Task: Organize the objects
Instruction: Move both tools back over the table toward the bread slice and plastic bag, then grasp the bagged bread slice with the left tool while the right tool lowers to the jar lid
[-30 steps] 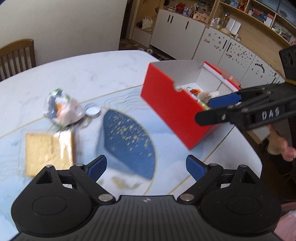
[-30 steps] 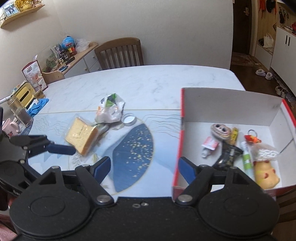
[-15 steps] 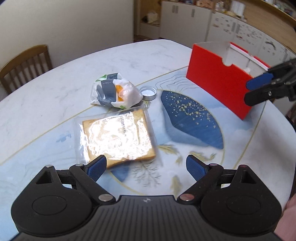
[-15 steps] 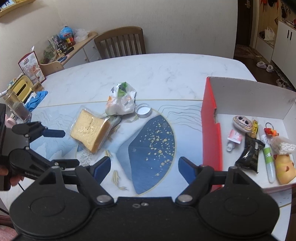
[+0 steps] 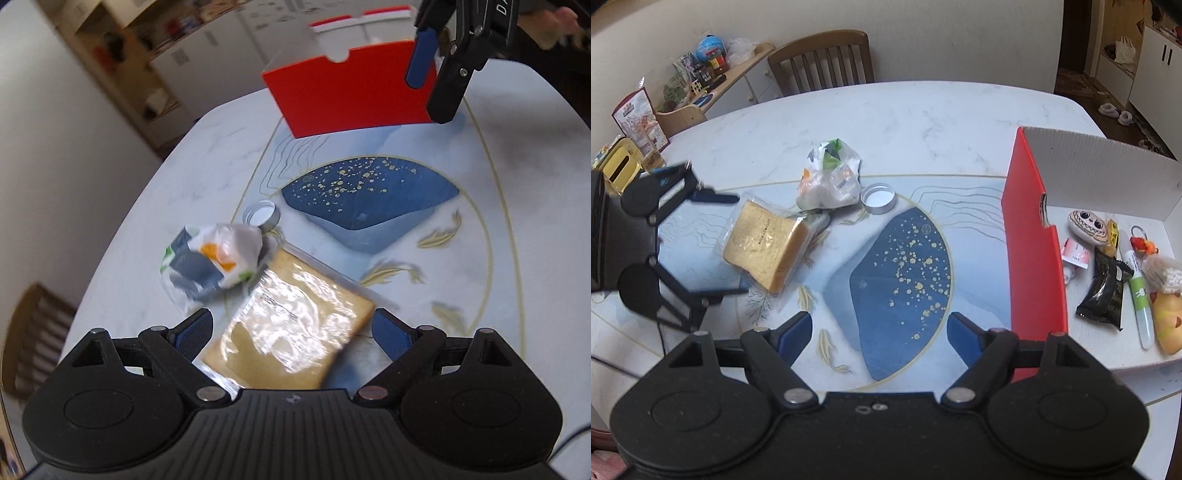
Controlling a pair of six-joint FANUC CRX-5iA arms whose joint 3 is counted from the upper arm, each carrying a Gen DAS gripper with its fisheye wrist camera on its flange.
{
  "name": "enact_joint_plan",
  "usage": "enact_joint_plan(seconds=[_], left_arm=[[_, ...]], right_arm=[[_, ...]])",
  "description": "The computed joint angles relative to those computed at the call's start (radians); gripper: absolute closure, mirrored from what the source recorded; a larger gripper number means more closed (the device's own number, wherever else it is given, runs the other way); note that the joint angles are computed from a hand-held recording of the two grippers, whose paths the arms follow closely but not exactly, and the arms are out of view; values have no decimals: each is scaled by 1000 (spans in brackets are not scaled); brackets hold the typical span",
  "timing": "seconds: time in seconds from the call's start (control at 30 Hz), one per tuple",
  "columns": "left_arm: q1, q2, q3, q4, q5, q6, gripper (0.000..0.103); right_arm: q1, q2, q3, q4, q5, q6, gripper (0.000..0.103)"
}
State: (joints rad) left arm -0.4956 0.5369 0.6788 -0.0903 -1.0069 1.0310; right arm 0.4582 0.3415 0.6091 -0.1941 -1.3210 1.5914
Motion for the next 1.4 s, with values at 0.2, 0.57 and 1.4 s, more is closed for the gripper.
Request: enact_joint_plan(seconds=[0.2, 0.57, 1.4], left_arm=[[50, 121, 179, 126, -160, -121, 10], [86, 257, 367, 226, -365, -161, 10], [-5, 21, 14, -32, -74, 564, 20]], right_arm=[[11, 10, 9, 10, -15, -14, 23], [27, 53, 54, 24, -54, -12, 23], [64, 366, 419, 83, -60, -4, 23]])
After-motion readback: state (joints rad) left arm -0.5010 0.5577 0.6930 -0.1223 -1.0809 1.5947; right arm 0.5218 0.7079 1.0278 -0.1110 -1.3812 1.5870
